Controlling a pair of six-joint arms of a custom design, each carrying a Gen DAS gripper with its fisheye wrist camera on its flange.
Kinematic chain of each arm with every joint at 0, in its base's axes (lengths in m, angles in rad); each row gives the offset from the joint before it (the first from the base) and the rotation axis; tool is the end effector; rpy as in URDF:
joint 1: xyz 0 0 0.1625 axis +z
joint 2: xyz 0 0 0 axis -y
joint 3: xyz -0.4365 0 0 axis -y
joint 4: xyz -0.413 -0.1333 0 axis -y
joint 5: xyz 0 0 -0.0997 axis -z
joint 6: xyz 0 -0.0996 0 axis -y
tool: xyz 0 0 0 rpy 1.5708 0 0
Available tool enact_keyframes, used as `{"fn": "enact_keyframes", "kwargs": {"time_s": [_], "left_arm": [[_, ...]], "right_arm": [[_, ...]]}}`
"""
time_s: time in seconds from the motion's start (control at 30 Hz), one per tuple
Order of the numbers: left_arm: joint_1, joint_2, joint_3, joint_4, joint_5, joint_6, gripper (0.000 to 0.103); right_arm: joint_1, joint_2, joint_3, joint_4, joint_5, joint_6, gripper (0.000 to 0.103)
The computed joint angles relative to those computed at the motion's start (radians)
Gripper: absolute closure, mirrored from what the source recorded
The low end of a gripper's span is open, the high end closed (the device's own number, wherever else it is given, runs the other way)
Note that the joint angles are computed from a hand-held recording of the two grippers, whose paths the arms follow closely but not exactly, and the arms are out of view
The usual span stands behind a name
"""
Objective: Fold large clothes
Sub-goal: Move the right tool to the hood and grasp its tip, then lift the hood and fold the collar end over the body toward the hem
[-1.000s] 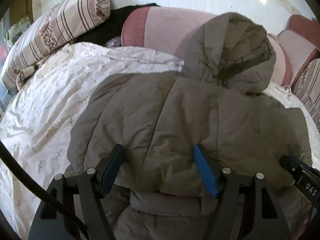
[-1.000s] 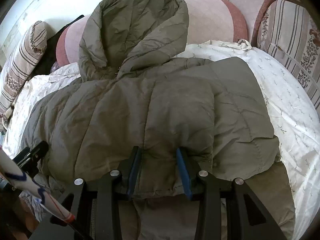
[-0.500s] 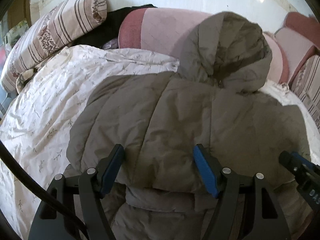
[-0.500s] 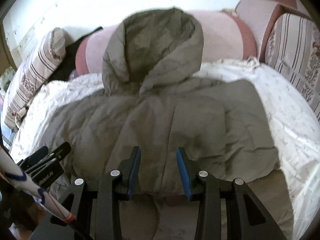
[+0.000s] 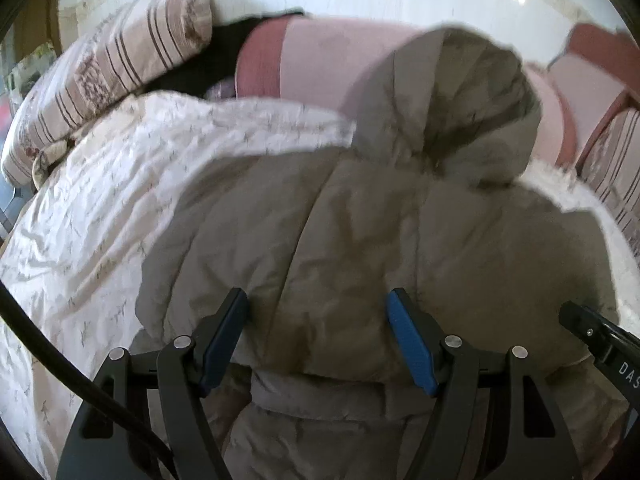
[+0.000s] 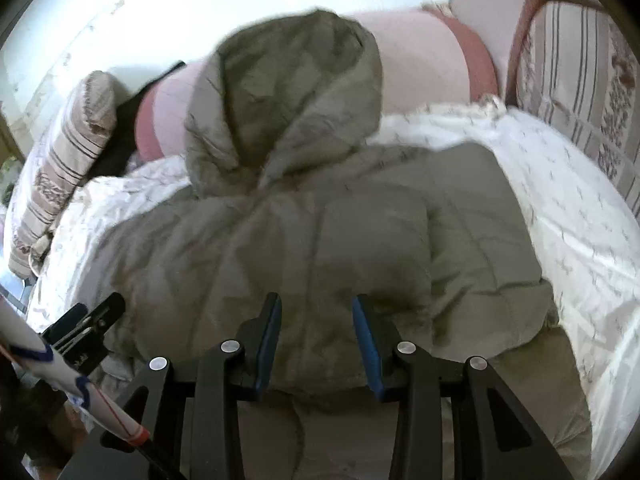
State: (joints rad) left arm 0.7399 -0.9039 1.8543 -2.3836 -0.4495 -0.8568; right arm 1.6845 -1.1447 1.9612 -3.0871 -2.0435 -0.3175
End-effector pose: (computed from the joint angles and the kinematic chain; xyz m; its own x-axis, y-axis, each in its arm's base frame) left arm -0.2949 -0.5712 0.1129 -0.6850 -0.2400 -0.6879 0.3266 0.7428 -0.5844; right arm 0.1551 -0.5828 0.2554 -0.8449 -0.0565 0.5320 -0.3690 0.7815 -0.5031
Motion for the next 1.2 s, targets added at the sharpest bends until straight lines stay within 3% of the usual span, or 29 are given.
{"fn": "enact_keyframes", "kwargs": {"time_s": [0.07, 0.23, 0.43, 0.53, 0.7, 0.83, 0.97, 1.2], "left_arm": [[-0.002, 0.000, 0.001, -0.003, 0.004, 0.006, 0.032], [-0.019, -0.011, 0.035, -0.178, 0.004, 0.106, 0.032], [-0.016, -0.020, 0.031, -0.213, -0.006, 0.140, 0.032], [-0.011, -0.022, 0.028, -0.236, -0.029, 0.164, 0.032], [-0.021, -0.021, 0.027, -0.246, -0.014, 0.201, 0.032], [-0.021, -0.026, 0.032, -0.264, -0.012, 0.216, 0.032], [-0.011, -0.028, 0.029, -0.259, -0.017, 0.203, 0.032], [0.012, -0.023, 0.014, -0.235, -0.004, 0.201, 0.032]], "right_arm": [[-0.009, 0.004, -0.014, 0.050, -0.001, 0.022, 0.062], [-0.018, -0.045, -0.006, 0.032, 0.086, 0.021, 0.062], [-0.026, -0.133, 0.001, 0.062, 0.150, 0.045, 0.062], [-0.006, -0.166, -0.014, 0.100, 0.126, 0.045, 0.062], [0.044, -0.180, -0.129, 0.255, 0.077, 0.083, 0.062], [0.103, -0.114, -0.289, 0.354, 0.019, 0.068, 0.062], [0.130, 0.029, -0.493, 0.384, -0.061, 0.022, 0.062], [0.080, 0.290, -0.849, 0.482, -0.113, 0.039, 0.062]]}}
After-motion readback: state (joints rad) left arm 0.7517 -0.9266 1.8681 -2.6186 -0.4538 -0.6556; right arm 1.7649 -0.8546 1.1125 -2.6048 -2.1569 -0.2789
